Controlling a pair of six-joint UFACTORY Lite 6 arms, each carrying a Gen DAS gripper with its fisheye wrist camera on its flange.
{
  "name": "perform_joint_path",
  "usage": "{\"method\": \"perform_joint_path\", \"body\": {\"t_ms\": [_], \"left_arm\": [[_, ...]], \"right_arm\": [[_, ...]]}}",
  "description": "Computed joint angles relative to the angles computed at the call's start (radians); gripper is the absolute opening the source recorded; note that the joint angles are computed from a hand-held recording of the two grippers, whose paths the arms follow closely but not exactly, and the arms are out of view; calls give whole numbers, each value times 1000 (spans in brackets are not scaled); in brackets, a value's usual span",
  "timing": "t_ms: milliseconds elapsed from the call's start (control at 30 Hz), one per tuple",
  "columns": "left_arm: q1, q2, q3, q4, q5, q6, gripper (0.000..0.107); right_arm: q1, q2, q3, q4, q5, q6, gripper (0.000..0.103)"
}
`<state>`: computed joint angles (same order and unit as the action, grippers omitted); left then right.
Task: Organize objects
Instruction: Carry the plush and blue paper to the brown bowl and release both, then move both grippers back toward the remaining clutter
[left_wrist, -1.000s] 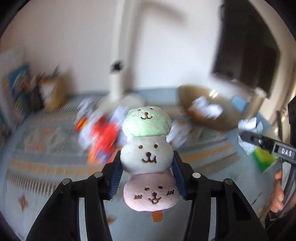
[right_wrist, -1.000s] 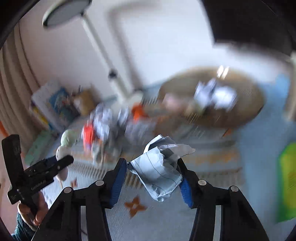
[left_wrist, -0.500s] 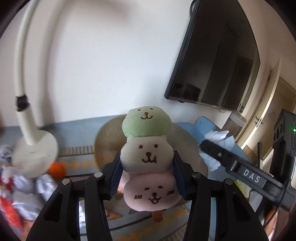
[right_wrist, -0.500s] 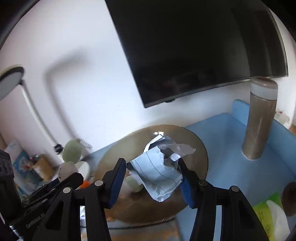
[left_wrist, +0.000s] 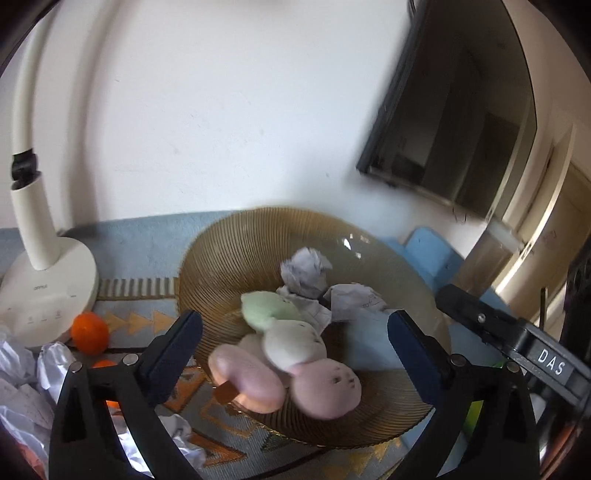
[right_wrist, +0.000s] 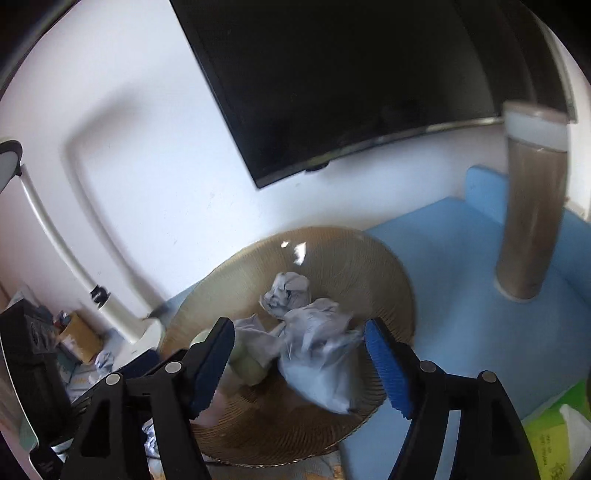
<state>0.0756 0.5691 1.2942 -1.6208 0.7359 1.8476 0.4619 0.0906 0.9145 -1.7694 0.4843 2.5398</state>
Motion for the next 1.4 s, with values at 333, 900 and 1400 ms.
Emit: {"method": "perform_joint_path", "body": {"t_ms": [333,900,1400], "left_arm": [[150,-184,-146,100,82,5,101],[849,83,39,144,-10,229,102],[853,211,188,359,56,62,102]], "right_arm": [[174,-27,-53,-4,280,45,87],[551,477,488,262,74,-261,96],[543,807,885,707,98,-830,96]]}}
